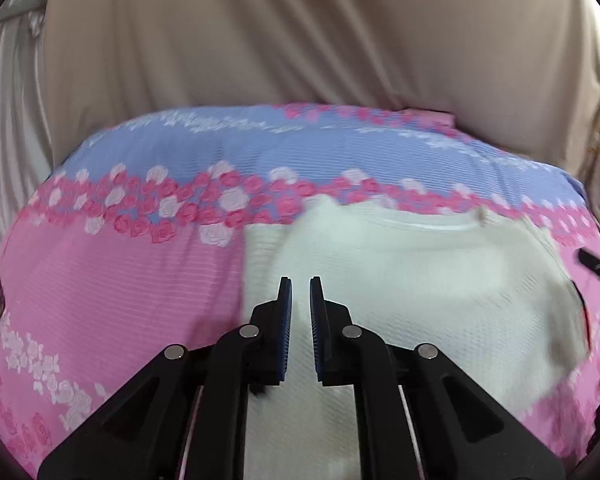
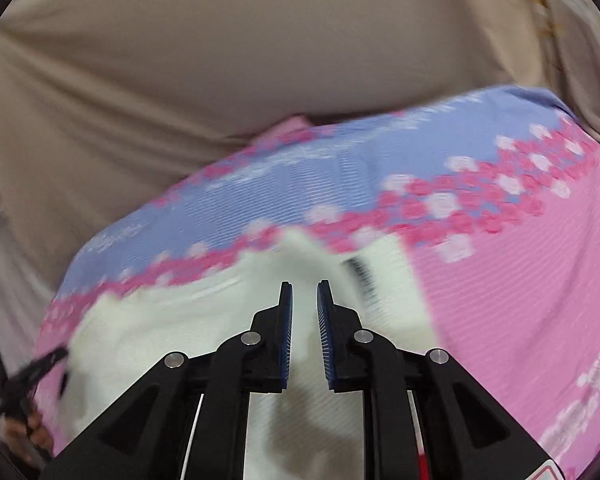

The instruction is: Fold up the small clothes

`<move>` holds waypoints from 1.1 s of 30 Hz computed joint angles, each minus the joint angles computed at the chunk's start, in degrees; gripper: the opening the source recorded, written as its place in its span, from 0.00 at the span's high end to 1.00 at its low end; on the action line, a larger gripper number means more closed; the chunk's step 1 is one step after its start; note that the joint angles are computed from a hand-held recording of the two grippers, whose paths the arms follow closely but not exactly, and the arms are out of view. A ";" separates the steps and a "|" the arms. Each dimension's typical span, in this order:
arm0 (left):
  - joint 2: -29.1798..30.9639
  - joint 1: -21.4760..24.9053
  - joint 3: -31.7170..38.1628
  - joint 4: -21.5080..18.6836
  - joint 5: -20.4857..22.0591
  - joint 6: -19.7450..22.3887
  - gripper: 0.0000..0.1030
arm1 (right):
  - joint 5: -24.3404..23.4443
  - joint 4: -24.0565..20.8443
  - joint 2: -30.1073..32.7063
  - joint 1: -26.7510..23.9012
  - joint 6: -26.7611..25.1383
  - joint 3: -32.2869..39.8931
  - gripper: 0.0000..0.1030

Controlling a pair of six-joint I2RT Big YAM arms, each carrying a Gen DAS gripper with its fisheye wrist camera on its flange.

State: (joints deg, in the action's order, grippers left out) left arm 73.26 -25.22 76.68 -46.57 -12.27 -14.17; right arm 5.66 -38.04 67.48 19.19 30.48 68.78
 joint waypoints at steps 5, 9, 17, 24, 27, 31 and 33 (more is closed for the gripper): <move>2.43 -5.78 -0.90 -3.65 3.98 -1.13 0.90 | -7.02 -2.31 3.22 12.51 -1.11 1.44 0.85; 0.67 -3.54 -5.23 -5.33 5.43 -2.56 0.91 | -4.78 -5.83 7.46 18.13 -4.34 2.39 0.93; -5.76 2.92 -9.62 -9.10 9.78 -4.66 0.99 | -0.90 -15.73 -11.10 2.38 3.01 -11.38 1.00; 0.50 3.26 1.08 -2.12 9.92 -3.36 0.53 | 2.26 -10.49 -12.20 -1.70 3.75 -7.36 0.79; 8.22 5.13 7.39 -3.10 11.60 -3.80 0.53 | 5.22 -6.53 -4.78 -3.39 -0.75 -1.81 0.41; 15.45 6.35 10.94 -3.40 7.01 -6.88 0.56 | 1.16 -7.90 8.77 -6.51 -2.83 6.94 0.41; 16.23 6.17 10.78 -2.40 4.47 -6.03 0.71 | -0.72 -8.76 12.67 -7.19 -1.98 8.73 0.48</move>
State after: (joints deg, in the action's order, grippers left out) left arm 89.49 -19.05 87.46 -48.97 -7.80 -20.20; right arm 4.94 -46.81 80.15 12.00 28.50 77.51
